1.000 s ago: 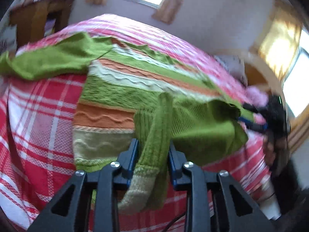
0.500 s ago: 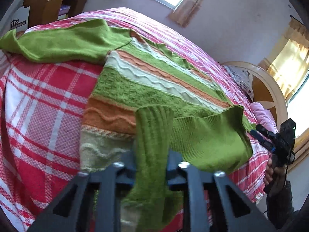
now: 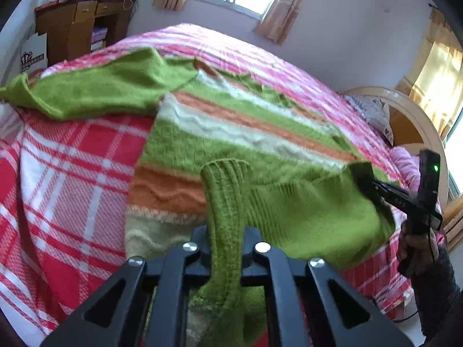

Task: Fold small clothes

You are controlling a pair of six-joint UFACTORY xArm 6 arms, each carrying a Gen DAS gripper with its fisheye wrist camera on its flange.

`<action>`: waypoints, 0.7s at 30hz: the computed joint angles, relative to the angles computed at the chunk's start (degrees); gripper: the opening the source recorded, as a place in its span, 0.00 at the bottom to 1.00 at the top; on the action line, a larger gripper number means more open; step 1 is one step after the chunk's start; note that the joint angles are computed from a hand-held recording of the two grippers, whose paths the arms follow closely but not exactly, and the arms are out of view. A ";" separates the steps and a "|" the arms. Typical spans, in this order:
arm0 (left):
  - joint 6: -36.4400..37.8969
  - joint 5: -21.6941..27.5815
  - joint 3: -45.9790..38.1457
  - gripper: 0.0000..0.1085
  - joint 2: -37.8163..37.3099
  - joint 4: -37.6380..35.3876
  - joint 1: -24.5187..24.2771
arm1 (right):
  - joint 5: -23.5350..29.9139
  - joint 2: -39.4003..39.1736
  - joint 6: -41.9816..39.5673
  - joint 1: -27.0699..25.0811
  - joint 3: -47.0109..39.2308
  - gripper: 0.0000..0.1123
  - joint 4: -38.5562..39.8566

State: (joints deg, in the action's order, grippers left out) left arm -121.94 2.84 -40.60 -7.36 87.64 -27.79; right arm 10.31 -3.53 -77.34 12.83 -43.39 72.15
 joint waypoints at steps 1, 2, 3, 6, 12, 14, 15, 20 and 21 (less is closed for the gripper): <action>-0.55 0.25 -0.32 0.08 -0.49 0.51 0.31 | 1.61 -1.24 -0.49 -0.96 0.28 0.05 1.60; -1.45 0.45 -0.83 0.08 -1.27 1.55 0.93 | 4.70 -3.05 -0.58 -3.00 0.49 0.05 3.35; -2.36 0.69 -1.58 0.08 -1.27 2.61 1.20 | 6.61 -4.12 -0.18 -4.46 0.35 0.05 4.16; -0.38 0.94 -4.68 0.08 -0.71 2.00 2.90 | 10.54 -5.76 1.62 -7.02 -0.85 0.05 5.12; 12.45 2.30 -12.61 0.08 5.11 -8.42 4.85 | 9.25 -4.96 2.27 -6.93 -4.20 0.05 6.51; 19.47 4.16 -15.25 0.08 7.60 -13.60 4.54 | 7.60 -3.10 2.81 -6.35 -6.40 0.05 6.30; 20.65 4.49 -16.01 0.08 8.37 -14.57 4.43 | 6.71 -2.05 3.13 -6.02 -7.50 0.05 6.21; 26.05 3.18 -19.56 0.08 12.75 -20.28 6.28 | 5.40 3.46 7.28 -5.76 -13.43 0.05 2.79; 26.92 2.39 -20.52 0.08 13.91 -21.45 7.01 | 5.06 4.76 7.85 -5.67 -14.82 0.05 1.95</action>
